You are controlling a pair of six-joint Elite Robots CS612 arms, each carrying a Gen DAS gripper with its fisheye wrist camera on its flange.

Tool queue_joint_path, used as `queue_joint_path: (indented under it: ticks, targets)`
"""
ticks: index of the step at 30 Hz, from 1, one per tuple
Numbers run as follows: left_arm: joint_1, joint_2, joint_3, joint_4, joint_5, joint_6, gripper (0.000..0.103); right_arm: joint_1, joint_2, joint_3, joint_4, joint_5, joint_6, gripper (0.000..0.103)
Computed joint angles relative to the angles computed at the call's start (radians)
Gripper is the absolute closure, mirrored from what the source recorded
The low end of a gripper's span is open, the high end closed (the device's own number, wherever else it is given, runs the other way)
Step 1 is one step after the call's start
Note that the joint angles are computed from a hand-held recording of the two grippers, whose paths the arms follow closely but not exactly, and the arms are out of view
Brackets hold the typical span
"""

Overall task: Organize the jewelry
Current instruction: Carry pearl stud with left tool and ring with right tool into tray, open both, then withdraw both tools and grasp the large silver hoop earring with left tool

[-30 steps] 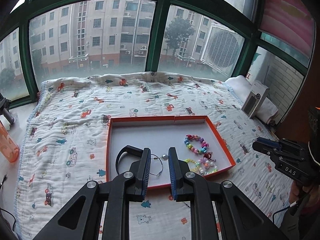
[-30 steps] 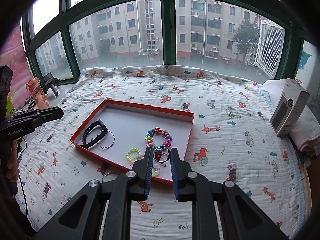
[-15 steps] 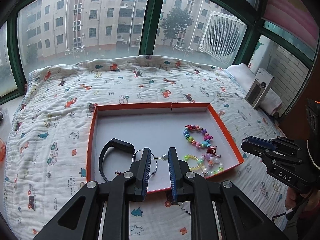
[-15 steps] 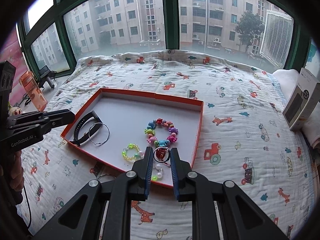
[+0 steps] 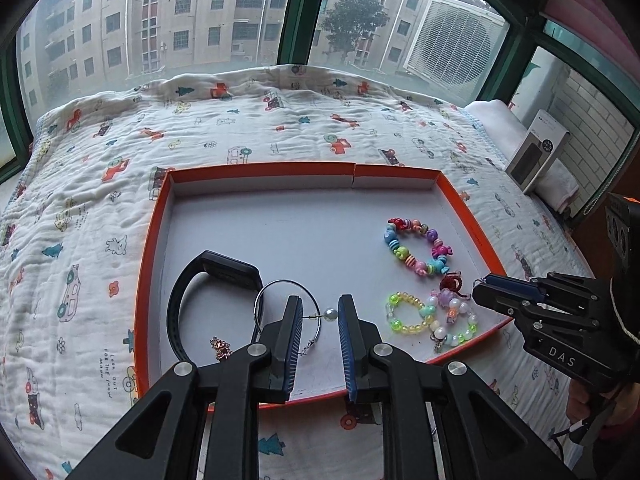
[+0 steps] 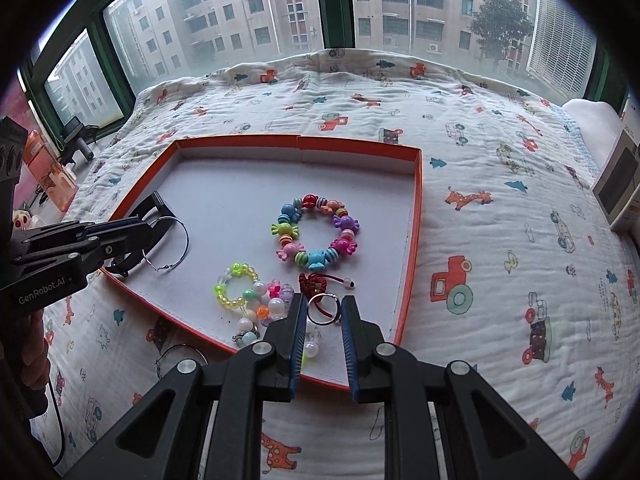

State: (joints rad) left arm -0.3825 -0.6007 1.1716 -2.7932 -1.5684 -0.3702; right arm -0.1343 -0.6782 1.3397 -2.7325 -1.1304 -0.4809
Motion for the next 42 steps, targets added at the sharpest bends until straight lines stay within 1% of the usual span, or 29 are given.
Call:
queue_joint_path:
  ticks: [2,5,7,12,15,16,17,22,26,33,38,42]
  targets:
    - [0.002,0.004,-0.003,0.002,-0.009,-0.004,0.082,0.001,0.003,-0.006,0.011,0.004,-0.002,0.082]
    - [0.002,0.007,-0.005,0.005,-0.011,-0.001,0.077,0.003,0.006,-0.01,0.018,0.002,-0.008,0.082]
    - [0.002,0.007,-0.005,0.003,-0.013,0.001,0.077,0.003,0.006,-0.01,0.011,0.0,-0.009,0.082]
    - [-0.003,-0.013,0.024,-0.013,-0.017,0.017,0.075,-0.005,-0.008,0.011,-0.018,0.015,-0.004,0.078]
    - [-0.008,-0.031,0.055,-0.039,-0.024,0.028,0.075,-0.014,-0.023,0.034,-0.041,0.013,-0.003,0.067]
    - [-0.01,-0.036,0.063,-0.044,-0.027,0.031,0.075,-0.017,-0.027,0.041,-0.046,0.012,-0.001,0.061]
    - [-0.011,-0.041,0.071,-0.049,-0.031,0.033,0.075,-0.021,-0.032,0.049,-0.049,0.014,-0.001,0.057]
    - [-0.02,-0.064,0.114,-0.066,-0.052,0.048,0.075,-0.03,-0.045,0.075,-0.031,0.012,-0.022,0.054]
    - [-0.027,-0.075,0.142,-0.063,-0.065,0.063,0.075,-0.029,-0.04,0.08,-0.02,-0.019,-0.043,0.053]
    - [-0.026,-0.065,0.144,-0.035,-0.09,0.06,0.075,-0.023,-0.016,0.052,0.033,-0.054,-0.04,0.053]
    - [-0.026,-0.055,0.134,-0.011,-0.103,0.072,0.075,-0.016,-0.011,0.05,0.002,-0.07,-0.045,0.053]
    - [-0.025,-0.046,0.124,-0.006,-0.099,0.062,0.075,-0.02,-0.011,0.046,-0.001,-0.033,-0.032,0.053]
